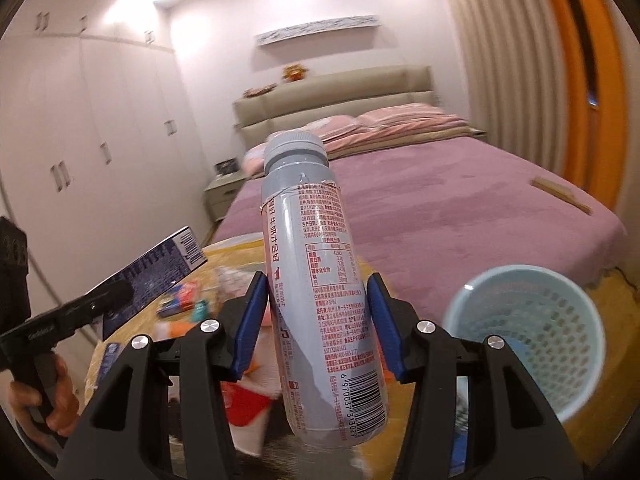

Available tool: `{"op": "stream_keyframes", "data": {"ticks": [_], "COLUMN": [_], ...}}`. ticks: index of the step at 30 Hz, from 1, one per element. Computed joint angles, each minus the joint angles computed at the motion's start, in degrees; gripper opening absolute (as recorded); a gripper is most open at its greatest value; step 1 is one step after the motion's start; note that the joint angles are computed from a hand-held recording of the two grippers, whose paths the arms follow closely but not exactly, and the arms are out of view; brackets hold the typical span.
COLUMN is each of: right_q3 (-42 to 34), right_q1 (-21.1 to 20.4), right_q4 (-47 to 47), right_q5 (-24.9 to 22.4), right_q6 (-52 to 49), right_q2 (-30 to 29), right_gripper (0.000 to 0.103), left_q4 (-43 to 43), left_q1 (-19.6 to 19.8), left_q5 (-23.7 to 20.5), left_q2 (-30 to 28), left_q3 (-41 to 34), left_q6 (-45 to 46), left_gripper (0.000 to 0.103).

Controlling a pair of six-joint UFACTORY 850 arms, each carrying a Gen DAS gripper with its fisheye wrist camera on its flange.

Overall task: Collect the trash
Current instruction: 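Carry both items over the blue basket and open both tools to drop them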

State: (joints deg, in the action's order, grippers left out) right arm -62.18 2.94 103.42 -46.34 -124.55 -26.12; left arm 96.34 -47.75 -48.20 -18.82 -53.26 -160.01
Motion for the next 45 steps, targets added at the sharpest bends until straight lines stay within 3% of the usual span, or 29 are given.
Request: {"op": "stream_keyframes", "data": {"ticks": [9, 14, 19, 21, 22, 25, 34, 37, 40, 45], "right_q3": [-8.52, -16.87, -27.06, -31.17, -33.09, -38.29, -38.94, -37.72, -35.9, -32.55], "right_q1": [-5.56, -6.3, -6.57, -6.38, -6.42, -6.66, -8.44, -8.87, -9.22, -9.54], "right_q4": [-3.0, -14.52, -31.1, -37.07, -38.83, -44.44, -45.15, -44.41, -42.57, -37.44], "right_q5": [7.27, 12.94, 10.5, 9.17, 8.07, 5.99, 6.32, 8.08, 9.69, 9.96], "right_q6": [9.74, 24.1, 44.06, 51.55, 53.76, 60.51, 60.93, 60.39, 58.66, 53.27], "right_q2": [-8.49, -16.46, -24.73, -27.86, -29.21, -32.72, -32.71, -31.51, -30.2, -27.58], "right_gripper": [0.048, 0.048, 0.048, 0.044, 0.037, 0.036, 0.036, 0.036, 0.041, 0.046], "left_q4": [9.5, 11.89, 10.22, 8.39, 7.38, 2.97, -21.52, -27.59, -21.33, -9.34], "left_q1": [3.89, 5.73, 7.38, 7.71, 7.94, 8.9, 10.01, 10.02, 9.88, 9.27], "left_q5": [9.44, 14.72, 21.36, 23.01, 23.84, 26.81, 31.7, 32.29, 32.4, 31.5], "left_q2": [-10.4, -16.61, -23.57, -26.11, -27.35, -30.83, -39.9, -41.31, -40.6, -37.9], "left_q3": [-12.7, -20.8, -30.38, -33.87, -35.61, -40.5, -53.08, -54.78, -53.23, -49.21], "left_q6": [0.5, 2.45, 5.32, 7.57, 8.66, 13.16, 38.35, 44.43, 37.93, 25.81], "left_gripper": [0.055, 0.055, 0.056, 0.056, 0.056, 0.056, 0.056, 0.064, 0.07, 0.071]}}
